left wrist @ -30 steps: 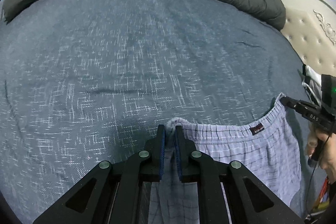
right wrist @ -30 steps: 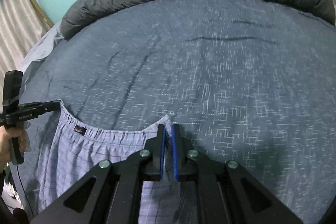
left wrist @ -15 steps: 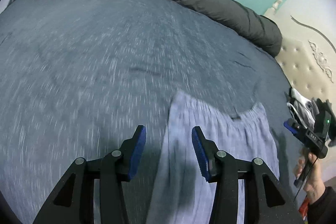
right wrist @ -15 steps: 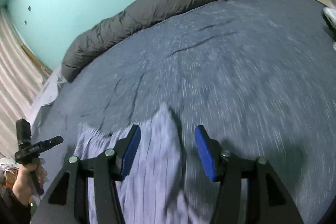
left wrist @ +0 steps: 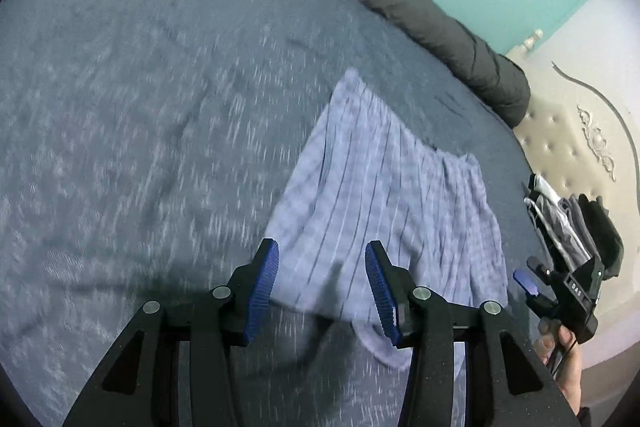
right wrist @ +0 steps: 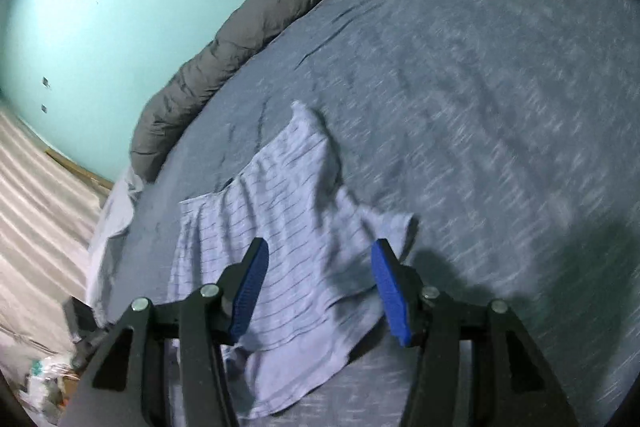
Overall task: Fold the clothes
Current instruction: 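Lay the shorts flat on the bed and open both tools, then pinch the shorts' leg hem with the left tool and smooth it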
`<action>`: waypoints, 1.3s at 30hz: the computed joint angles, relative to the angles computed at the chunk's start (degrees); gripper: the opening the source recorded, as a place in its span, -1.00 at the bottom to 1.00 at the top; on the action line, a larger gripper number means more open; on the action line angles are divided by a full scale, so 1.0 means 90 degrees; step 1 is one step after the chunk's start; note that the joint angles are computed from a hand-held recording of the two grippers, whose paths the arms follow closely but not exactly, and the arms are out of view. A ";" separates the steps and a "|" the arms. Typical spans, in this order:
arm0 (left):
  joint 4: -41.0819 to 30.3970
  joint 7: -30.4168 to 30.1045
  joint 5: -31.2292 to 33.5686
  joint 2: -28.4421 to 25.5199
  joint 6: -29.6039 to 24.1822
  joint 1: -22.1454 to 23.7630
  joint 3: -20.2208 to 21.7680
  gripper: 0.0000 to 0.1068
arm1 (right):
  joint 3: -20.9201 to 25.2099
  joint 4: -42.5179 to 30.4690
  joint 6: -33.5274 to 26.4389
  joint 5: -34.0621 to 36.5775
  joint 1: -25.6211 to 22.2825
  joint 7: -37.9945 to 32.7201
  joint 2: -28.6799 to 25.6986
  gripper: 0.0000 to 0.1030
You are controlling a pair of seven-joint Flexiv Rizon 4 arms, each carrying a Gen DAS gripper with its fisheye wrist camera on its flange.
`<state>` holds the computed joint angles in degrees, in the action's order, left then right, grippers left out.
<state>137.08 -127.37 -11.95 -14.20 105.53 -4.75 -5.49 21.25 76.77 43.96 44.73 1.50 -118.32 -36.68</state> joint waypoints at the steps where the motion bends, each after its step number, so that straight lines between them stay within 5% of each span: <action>1: 0.0035 -0.0102 0.0052 -0.0017 0.0072 0.0161 -0.0190 -0.08 | 0.0045 0.0028 -0.0046 0.0071 -0.0038 -0.0006 0.0012 0.06; 3: 0.0091 -0.0414 0.0402 -0.0082 0.0258 0.0789 -0.0846 -0.08 | 0.0092 0.0094 -0.0067 0.0186 -0.0087 -0.0083 0.0059 0.06; 7: 0.0064 -0.0783 0.0787 -0.0219 0.0369 0.1034 -0.1203 -0.08 | 0.0086 0.0181 -0.0051 0.0367 -0.0130 -0.0163 0.0115 0.02; 19: 0.0061 -0.1334 0.1046 -0.0567 0.0837 0.0678 -0.0869 -0.10 | 0.0058 0.0071 -0.0511 0.0756 -0.0300 -0.0342 -0.0020 -0.15; 27: -0.0001 -0.1606 0.1392 -0.0749 0.1052 0.0880 -0.1009 -0.12 | 0.0038 -0.0065 -0.0639 0.0893 -0.0274 -0.0362 -0.0135 -0.49; 33: -0.0052 -0.1932 0.1736 -0.0943 0.1267 0.1243 -0.1176 -0.37 | 0.0027 -0.0108 -0.0574 0.0820 -0.0201 -0.0303 -0.0231 -0.71; 39: -0.0126 -0.1954 0.1924 -0.0964 0.1307 0.1311 -0.1187 -0.84 | 0.0080 -0.0133 -0.0469 0.0789 -0.0198 -0.0380 -0.0233 -0.96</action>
<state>135.94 -144.95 5.36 -22.87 117.29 7.04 -16.17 21.96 75.57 39.74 51.84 -0.28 -121.74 -38.78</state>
